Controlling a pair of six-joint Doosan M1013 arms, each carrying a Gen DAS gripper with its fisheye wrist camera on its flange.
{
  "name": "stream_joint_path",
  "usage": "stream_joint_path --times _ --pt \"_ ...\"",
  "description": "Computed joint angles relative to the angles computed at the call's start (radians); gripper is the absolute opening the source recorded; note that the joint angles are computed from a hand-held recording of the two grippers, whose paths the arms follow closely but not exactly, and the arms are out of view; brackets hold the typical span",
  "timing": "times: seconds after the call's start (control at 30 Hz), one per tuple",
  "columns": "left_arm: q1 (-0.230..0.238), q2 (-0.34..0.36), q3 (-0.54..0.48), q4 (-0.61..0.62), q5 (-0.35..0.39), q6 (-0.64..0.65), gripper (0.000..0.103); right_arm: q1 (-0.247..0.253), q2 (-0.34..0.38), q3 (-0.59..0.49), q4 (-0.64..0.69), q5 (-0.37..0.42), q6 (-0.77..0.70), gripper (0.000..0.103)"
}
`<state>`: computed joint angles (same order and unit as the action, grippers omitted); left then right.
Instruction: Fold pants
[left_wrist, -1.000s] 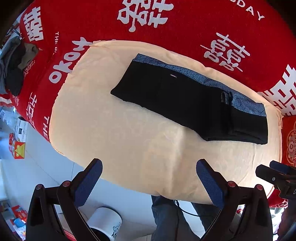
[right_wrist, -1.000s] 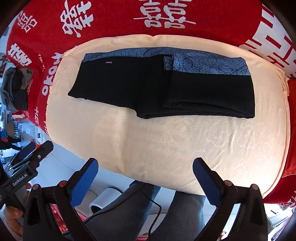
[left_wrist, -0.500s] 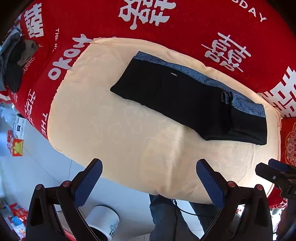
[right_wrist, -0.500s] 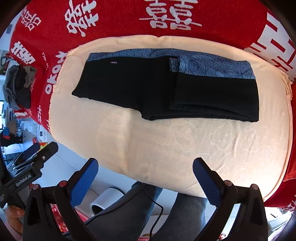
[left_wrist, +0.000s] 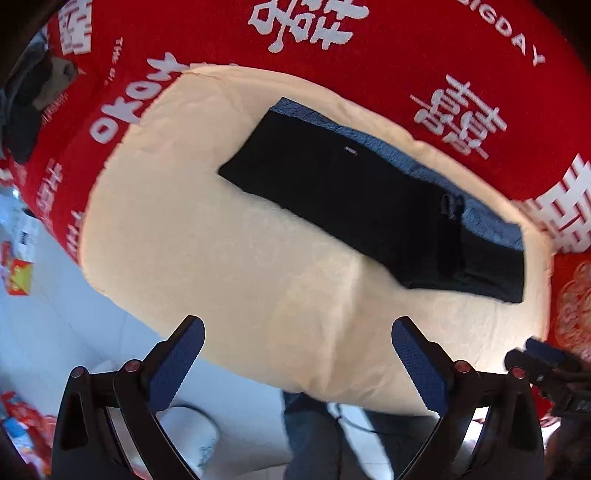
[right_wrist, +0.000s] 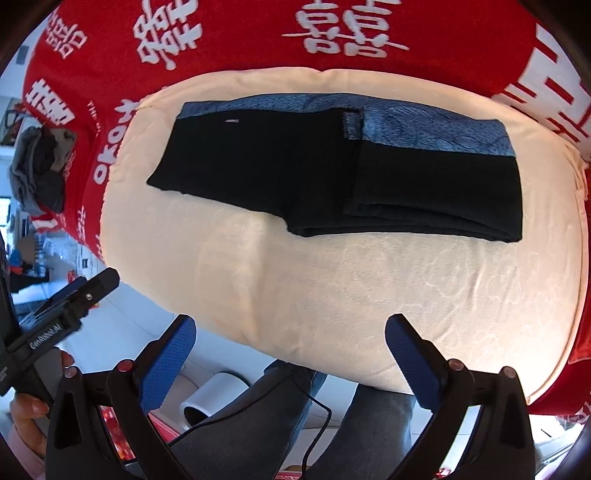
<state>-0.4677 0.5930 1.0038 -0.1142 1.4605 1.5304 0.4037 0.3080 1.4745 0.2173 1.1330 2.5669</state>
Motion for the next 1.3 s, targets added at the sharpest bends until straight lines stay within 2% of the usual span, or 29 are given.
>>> stream_joint_path --times 0.2,0.27,0.47,0.5,0.57,0.7,0.77,0.8,0.83,0.87,0.9,0.97,1.03,1.1,1.17,1.2,1.3 --pt "0.041 0.046 0.029 -0.136 -0.115 -0.023 0.102 0.011 0.008 0.042 -0.009 -0.007 -0.007 0.102" --pt "0.062 0.075 0.039 -0.202 -0.186 -0.034 0.102 0.012 0.014 0.061 -0.003 -0.036 -0.028 0.102" --pt "0.110 0.167 0.053 -0.423 -0.335 -0.056 0.102 0.007 0.044 0.130 0.059 -0.207 -0.127 0.102" --pt "0.115 0.178 0.054 -0.454 -0.352 -0.046 0.102 0.004 0.047 0.145 0.077 -0.257 -0.149 0.102" --pt "0.117 0.172 0.075 -0.511 -0.432 0.020 0.102 0.001 0.052 0.161 0.102 -0.325 -0.181 0.102" --pt "0.110 0.208 0.015 -0.556 -0.413 -0.028 0.102 -0.005 0.060 0.163 0.095 -0.408 -0.189 0.102" --pt "0.093 0.234 -0.029 -0.508 -0.393 -0.084 0.101 -0.014 0.062 0.148 0.061 -0.403 -0.168 0.102" --pt "0.082 0.244 -0.049 -0.455 -0.386 -0.122 0.101 -0.025 0.063 0.132 0.036 -0.390 -0.155 0.102" --pt "0.064 0.240 -0.054 -0.385 -0.409 -0.147 0.089 -0.034 0.065 0.118 0.014 -0.374 -0.145 0.102" --pt "0.047 0.241 -0.070 -0.311 -0.407 -0.147 0.043 -0.050 0.070 0.094 0.003 -0.352 -0.153 0.102" --pt "0.030 0.248 -0.094 -0.225 -0.386 -0.138 0.032 -0.068 0.079 0.067 0.015 -0.330 -0.184 0.102" --pt "-0.008 0.217 -0.060 -0.095 -0.462 -0.031 0.031 -0.101 0.107 0.003 0.041 -0.291 -0.249 0.102" --pt "-0.061 0.159 0.032 0.083 -0.608 0.112 0.031 -0.144 0.167 -0.104 0.144 -0.233 -0.398 0.102" --pt "-0.091 0.120 0.102 0.167 -0.699 0.186 0.031 -0.170 0.261 -0.261 0.195 -0.122 -0.488 0.102" --pt "-0.106 0.093 0.153 0.216 -0.763 0.226 0.031 -0.180 0.375 -0.434 0.268 0.013 -0.587 0.102" --pt "-0.111 0.084 0.169 0.234 -0.781 0.238 0.031 -0.182 0.441 -0.539 0.291 0.112 -0.609 0.103" --pt "-0.117 0.073 0.189 0.270 -0.798 0.238 0.031 -0.154 0.621 -0.835 0.269 0.348 -0.658 0.102"
